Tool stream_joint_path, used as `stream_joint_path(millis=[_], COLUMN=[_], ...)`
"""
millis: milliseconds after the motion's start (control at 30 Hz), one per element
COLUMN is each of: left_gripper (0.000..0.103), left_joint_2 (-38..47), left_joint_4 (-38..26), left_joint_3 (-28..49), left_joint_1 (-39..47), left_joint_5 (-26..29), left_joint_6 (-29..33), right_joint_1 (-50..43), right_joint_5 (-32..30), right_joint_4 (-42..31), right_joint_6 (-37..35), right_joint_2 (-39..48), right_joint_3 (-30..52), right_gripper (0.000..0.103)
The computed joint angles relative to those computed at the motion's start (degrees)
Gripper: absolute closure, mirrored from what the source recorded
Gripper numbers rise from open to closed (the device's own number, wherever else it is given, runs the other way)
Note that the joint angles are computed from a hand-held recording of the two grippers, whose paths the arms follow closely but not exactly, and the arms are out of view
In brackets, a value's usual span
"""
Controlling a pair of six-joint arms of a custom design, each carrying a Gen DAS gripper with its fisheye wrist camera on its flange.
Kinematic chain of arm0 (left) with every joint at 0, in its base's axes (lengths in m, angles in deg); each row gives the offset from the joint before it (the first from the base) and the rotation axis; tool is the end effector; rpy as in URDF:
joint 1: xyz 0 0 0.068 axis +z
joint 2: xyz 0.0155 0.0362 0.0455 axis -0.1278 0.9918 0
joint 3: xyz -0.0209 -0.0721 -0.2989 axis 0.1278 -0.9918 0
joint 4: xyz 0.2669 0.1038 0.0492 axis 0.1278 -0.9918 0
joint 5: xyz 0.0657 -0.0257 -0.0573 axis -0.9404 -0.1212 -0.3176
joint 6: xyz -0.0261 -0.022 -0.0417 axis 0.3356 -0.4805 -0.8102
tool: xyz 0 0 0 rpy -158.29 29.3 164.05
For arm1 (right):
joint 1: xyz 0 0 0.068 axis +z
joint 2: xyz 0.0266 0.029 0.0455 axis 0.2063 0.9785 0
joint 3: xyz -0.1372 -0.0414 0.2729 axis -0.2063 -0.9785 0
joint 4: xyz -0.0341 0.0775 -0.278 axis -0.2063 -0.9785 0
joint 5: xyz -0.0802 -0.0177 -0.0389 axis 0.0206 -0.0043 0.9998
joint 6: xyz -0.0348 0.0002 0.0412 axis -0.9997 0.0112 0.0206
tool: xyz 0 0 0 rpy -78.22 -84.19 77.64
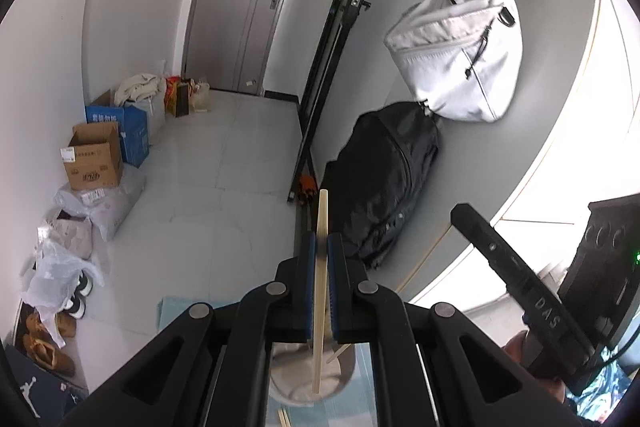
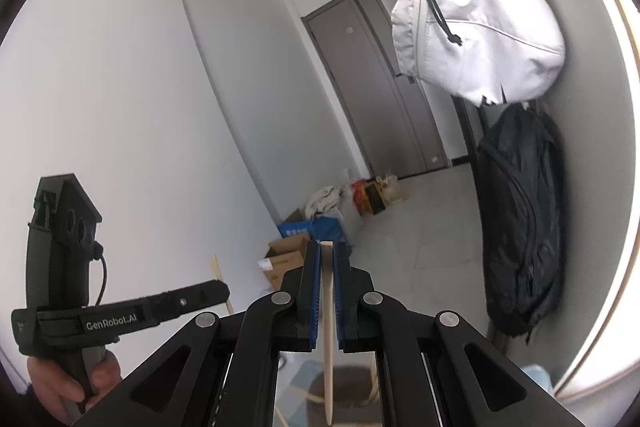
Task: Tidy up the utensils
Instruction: 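Lift both held chopsticks up toward the white holder, then lower each chopstick into the white holder and open both tools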
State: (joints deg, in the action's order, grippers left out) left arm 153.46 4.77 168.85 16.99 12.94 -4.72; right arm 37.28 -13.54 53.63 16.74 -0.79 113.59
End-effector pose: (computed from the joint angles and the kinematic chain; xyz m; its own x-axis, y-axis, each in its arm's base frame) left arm 0.2201 0.0723 0.4378 -0.6389 -0.0319 -0.7687 0.3290 0.8918 -0.3104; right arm 0.2442 0.1173 0.4294 -0.3688 0.2512 -0.8949 -0.3479 0.8555 0.3835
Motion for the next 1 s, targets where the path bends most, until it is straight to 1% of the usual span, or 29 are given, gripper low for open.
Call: stream_joint_path(millis=[100,367,467,500,567,633,767,867,1000], left_gripper=[0.101,0.101,0.101,0.101,0.101,0.101,0.101,0.101,0.101], left_joint_2=[0.9,2.08,2.17,2.07,1.66,1.5,1.38,1.71,2.05], left_joint_4=[3.71,11.46,13.79,14.6,16.14,17.04,16.29,13.59,11.08], left_joint_3=[-0.26,-4.35,-6.43,-6.84,-8.96,-10.04,-11.3,-10.87,-10.1], left_joint_1=[-2.17,-5.33,-5.75,-6.19,-6.15,-7.01,-7.64,-7.13,-7.41], left_joint_5=[-2.02,-6.22,-6.53,-6.92,-5.93,-6.67,-6.97,-5.67,-5.41], left_joint_6=[-2.41,-5.79,-5.89,-6.25,-5.99,-5.67,-3.71,-1.32,1.51], right_joint_1=[-0.7,-2.65,-2.66,-2.4,-1.55,-1.17,-0.84,-0.71,-0.2], right_joint_5=[0.09,-1.59,-2.13,-1.88,-0.88,-0.58,-0.87,-1.54,-1.76], right_joint_4=[1.87,5.78,6.31,6.49,6.92,6.97,6.46,6.06,5.49], right_joint_6=[-0.49,0.65,0.46,0.13,-0.58,-1.26,-2.14,-2.61,-3.2], right_joint_2=[2.53,7.44,8.71,9.05,9.14,9.39,9.36,8.89,7.78], right_joint_3=[0.74,-0.44,-0.98,-1.23,-2.1,-2.61,-3.78,-4.79,-6.27], right_gripper=[0.098,0.098,0.098,0.098,0.098,0.098,0.098,0.098,0.097])
